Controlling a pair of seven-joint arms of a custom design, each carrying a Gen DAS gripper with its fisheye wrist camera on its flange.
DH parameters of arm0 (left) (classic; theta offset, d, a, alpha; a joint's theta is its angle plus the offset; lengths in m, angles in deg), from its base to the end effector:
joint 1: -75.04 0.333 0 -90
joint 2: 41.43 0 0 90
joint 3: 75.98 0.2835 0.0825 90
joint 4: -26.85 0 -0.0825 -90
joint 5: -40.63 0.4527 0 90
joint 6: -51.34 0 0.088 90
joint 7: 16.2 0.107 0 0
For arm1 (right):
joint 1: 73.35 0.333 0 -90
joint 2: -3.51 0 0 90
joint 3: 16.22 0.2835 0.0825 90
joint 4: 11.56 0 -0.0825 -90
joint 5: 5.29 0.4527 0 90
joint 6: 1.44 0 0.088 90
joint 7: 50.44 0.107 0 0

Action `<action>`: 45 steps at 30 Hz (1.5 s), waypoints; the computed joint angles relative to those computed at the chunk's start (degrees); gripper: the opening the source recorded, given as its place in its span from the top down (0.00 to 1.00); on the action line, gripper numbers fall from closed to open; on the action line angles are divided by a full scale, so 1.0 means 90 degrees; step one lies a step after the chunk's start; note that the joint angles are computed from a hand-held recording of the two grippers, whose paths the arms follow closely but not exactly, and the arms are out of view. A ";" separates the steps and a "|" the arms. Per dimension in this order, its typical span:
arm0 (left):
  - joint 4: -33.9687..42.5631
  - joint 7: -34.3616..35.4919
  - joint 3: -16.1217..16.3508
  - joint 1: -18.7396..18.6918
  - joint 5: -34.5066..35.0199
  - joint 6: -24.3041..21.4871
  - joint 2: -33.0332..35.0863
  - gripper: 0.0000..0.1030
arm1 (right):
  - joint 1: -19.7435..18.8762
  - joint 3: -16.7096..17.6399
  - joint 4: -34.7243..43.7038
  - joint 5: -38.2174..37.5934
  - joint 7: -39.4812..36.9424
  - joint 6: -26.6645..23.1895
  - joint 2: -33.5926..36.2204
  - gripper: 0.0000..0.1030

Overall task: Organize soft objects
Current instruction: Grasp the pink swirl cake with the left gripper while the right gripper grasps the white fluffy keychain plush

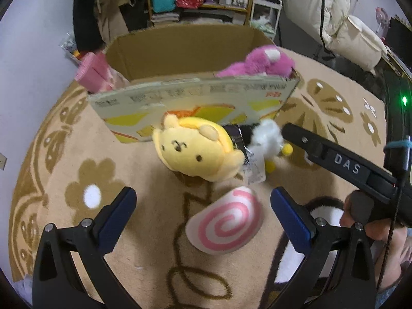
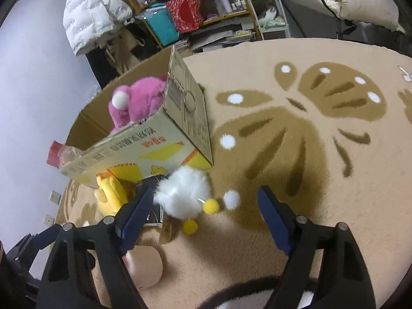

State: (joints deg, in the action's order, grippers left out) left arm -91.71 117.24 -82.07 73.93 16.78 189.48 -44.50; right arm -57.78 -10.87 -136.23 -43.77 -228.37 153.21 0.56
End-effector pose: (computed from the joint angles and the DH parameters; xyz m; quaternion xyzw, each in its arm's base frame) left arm 0.6286 -0.0823 0.4355 -0.4394 0.8622 -0.2321 0.0980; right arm 0.5757 0.2428 0.4041 -0.3911 0.8524 -0.1642 0.3058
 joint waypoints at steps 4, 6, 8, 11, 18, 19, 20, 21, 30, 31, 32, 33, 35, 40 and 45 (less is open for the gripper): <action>0.0062 -0.0146 -0.0042 -0.0028 0.0300 -0.0182 0.0107 0.00 | 0.0013 -0.0036 0.0089 0.0154 -0.0250 0.0129 0.0155 0.24; 0.0144 -0.0198 -0.0050 -0.0033 0.0349 -0.0353 0.0189 0.00 | 0.0022 -0.0069 0.0128 0.0376 -0.0485 0.0244 0.0249 0.30; 0.0187 -0.0283 -0.0067 -0.0042 0.0453 -0.0415 0.0261 0.00 | 0.0029 -0.0097 0.0152 0.0511 -0.0636 0.0319 0.0322 0.32; 0.0199 -0.0410 -0.0100 -0.0068 0.0667 -0.0420 0.0336 0.00 | 0.0050 -0.0126 0.0189 0.0518 -0.0663 0.0384 0.0400 0.33; 0.0281 -0.0861 -0.0137 -0.0125 0.1258 -0.0389 0.0583 0.00 | 0.0081 -0.0186 0.0318 0.0781 -0.1060 0.0548 0.0621 0.33; 0.0274 -0.0940 -0.0137 -0.0130 0.1350 -0.0316 0.0608 0.00 | 0.0087 -0.0195 0.0351 0.0818 -0.1135 0.0577 0.0672 0.35; 0.0275 -0.0958 -0.0135 -0.0127 0.1370 -0.0269 0.0630 0.00 | 0.0091 -0.0209 0.0382 0.0861 -0.1206 0.0615 0.0720 0.38; 0.0298 -0.0931 -0.0132 -0.0118 0.1332 -0.0274 0.0657 0.00 | 0.0087 -0.0206 0.0414 0.1011 -0.1403 0.0661 0.0775 0.42; 0.0457 -0.1008 -0.0108 -0.0058 0.1300 -0.0383 0.0819 0.00 | 0.0134 -0.0257 0.0553 0.1426 -0.1889 0.0815 0.0984 0.42; 0.0498 -0.1024 -0.0105 -0.0050 0.1290 -0.0438 0.0855 0.00 | 0.0136 -0.0253 0.0581 0.1519 -0.1974 0.0806 0.1023 0.42; 0.0519 -0.1025 -0.0101 -0.0038 0.1271 -0.0477 0.0869 0.00 | 0.0152 -0.0251 0.0612 0.1573 -0.2029 0.0775 0.1061 0.42; 0.0527 -0.1005 -0.0099 -0.0025 0.1238 -0.0496 0.0868 0.01 | 0.0165 -0.0255 0.0629 0.1610 -0.2080 0.0755 0.1082 0.42; 0.0477 -0.0904 -0.0101 -0.0004 0.1156 -0.0443 0.0819 0.06 | 0.0184 -0.0277 0.0623 0.1649 -0.2115 0.0765 0.1082 0.42; 0.0518 -0.0443 -0.0118 0.0043 0.0740 -0.0771 0.0790 0.32 | 0.0197 -0.0288 0.0563 0.1744 -0.2212 0.0896 0.1069 0.54; 0.0364 -0.0153 -0.0121 0.0021 0.0632 -0.0672 0.0639 0.44 | 0.0229 -0.0267 0.0618 0.1873 -0.2396 0.0990 0.1125 0.68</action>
